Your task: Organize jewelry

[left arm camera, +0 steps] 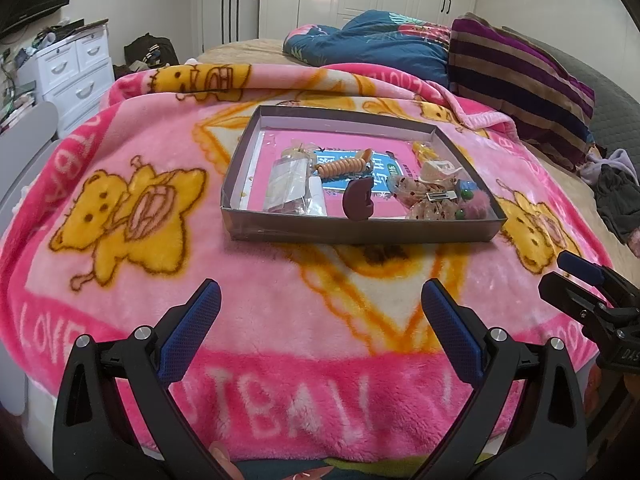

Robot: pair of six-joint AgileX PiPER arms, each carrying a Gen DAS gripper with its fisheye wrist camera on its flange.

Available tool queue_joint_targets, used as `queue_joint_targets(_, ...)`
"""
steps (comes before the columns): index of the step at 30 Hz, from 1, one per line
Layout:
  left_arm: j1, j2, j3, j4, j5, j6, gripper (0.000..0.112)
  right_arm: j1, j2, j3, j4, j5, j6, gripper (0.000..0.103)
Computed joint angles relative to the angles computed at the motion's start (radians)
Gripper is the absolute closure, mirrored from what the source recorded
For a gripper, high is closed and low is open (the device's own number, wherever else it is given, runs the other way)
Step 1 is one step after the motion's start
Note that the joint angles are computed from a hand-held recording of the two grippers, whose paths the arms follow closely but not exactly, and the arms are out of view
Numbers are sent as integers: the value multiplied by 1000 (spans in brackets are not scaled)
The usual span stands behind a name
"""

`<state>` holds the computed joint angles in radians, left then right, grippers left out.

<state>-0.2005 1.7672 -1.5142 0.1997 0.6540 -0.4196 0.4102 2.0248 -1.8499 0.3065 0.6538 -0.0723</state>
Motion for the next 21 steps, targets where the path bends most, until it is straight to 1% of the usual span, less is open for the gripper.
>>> queue_joint_targets(8, 4, -1, 4, -9, 2, 6, 18, 2, 1, 0, -10, -2, 12, 4)
queue_joint_targets(10, 5, -7, 17, -4, -7, 4, 18, 3, 2, 1, -23, -4, 24, 4)
queue_joint_targets(14, 22, -4, 13, -78, -7, 65, 18, 4, -4, 15, -66, -29, 65, 4)
queue_joint_targets(17, 40, -5, 11, -132, -8, 107, 18, -8, 6, 0, -88, -20, 101, 4)
queue_joint_targets(19, 48, 5, -5, -127, 7, 94, 18, -19, 14, -8, -98, -18, 125, 4)
queue_joint_targets(21, 68, 4, -4, -153, 1, 107, 18, -30, 25, -20, -124, -14, 157, 4)
